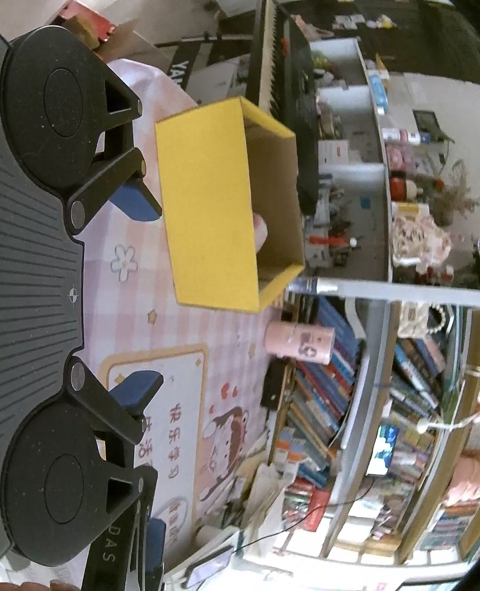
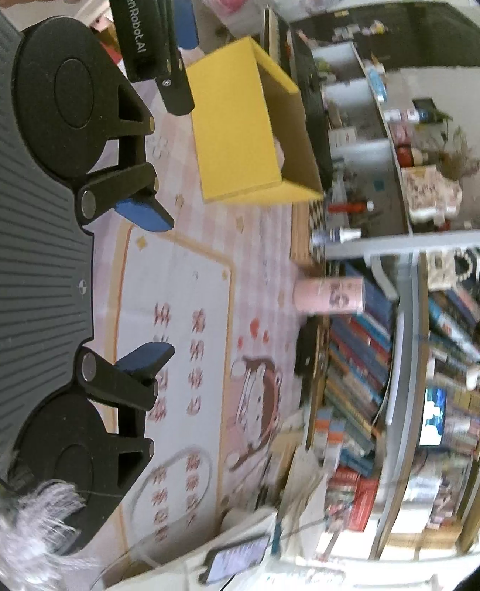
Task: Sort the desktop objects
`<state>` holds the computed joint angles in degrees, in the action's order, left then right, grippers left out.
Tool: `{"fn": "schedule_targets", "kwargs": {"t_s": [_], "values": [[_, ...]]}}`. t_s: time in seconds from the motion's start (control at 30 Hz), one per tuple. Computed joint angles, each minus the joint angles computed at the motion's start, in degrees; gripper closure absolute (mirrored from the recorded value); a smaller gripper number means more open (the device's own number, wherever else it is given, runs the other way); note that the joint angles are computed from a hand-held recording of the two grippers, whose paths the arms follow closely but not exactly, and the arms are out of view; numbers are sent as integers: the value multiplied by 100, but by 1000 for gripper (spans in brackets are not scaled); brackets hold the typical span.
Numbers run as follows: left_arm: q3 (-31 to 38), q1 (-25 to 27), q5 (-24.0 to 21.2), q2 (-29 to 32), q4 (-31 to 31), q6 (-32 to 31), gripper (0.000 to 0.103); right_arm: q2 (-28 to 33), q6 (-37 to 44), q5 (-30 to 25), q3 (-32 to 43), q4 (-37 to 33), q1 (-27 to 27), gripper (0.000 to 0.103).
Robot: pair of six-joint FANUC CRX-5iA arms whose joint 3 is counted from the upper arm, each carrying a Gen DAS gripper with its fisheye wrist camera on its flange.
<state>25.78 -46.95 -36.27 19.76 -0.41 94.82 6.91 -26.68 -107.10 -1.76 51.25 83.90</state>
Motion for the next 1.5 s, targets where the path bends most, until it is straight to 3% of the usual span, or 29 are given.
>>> {"fn": "schedule_targets", "kwargs": {"t_s": [0.43, 0.6, 1.17, 1.5], "values": [[309, -154, -381, 210, -72, 131, 7, -61, -531, -685, 7, -419, 325, 31], [346, -200, -429, 262, 18, -47, 7, -98, -572, -707, 9, -507, 344, 29], [668, -270, -816, 452, -53, -188, 2, -192, -922, -704, -1, -847, 327, 3], [704, -272, -910, 475, 3, -214, 0, -180, -836, -623, 34, -918, 301, 0]]}}
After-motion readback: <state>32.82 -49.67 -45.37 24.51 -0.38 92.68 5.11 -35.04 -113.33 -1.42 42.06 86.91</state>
